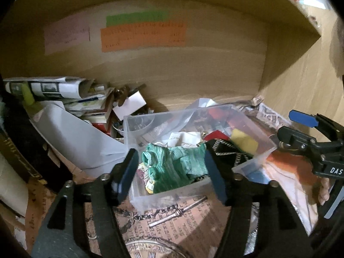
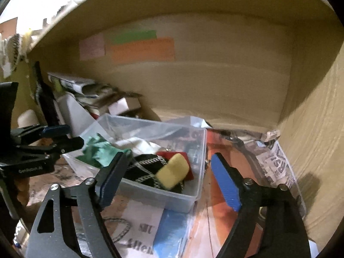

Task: Organize soft objects
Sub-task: 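Lower the green cloth and yellow sponge into the box and open both tools, then grasp the clear bag of steel wool with the left tool while the right tool grasps the braided bracelet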

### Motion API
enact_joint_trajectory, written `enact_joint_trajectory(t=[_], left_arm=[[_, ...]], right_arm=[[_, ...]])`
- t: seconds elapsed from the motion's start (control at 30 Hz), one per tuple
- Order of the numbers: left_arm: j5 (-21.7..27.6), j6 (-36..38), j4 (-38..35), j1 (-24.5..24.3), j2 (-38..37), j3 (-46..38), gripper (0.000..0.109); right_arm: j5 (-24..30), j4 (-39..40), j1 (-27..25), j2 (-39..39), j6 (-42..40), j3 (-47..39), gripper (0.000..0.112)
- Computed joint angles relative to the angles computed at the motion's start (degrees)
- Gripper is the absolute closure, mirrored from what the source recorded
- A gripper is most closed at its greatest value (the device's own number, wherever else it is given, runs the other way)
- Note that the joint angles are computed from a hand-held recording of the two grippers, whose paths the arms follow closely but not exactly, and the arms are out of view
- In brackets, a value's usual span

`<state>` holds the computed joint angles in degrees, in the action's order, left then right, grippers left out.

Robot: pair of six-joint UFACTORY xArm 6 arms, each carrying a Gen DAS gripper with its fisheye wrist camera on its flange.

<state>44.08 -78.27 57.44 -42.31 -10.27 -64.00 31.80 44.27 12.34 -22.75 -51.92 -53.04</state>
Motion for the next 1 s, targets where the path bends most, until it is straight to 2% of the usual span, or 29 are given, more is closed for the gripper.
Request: enact_joint_trajectory(t=[0.13,0.2,0.43,0.63,1.0], left_arm=[[1.64,-1.89,1.49,-2.25,-2.69,2.13,0.019],[1.63,-2.24,0.97,-2.84,-3.62,3.21,0.016],[1.98,-1.22,-2.52,-5.71,-4.32,6.21,0.015],[-1.84,-0.83,-7.85,-7.12,-4.40,9.82,0.015],[-10.12,2.49,-14.85,-7.84,0.40,10.33,0.015]], right_arm=[[2.20,2.02,-0.55,-3.04,-1.30,1.74,0.029],[3.74,2.27,-0.92,-4.48,-1.33,2.86,0.029],[9.45,1.49,-2.30,-9.23,0.71,7.95,0.028],[12.80,-0.15,-2.33,-10.96,3.35,11.73,0.029],[14.51,-1.17,-5.98,-12.13,6.80,14.10,0.029]])
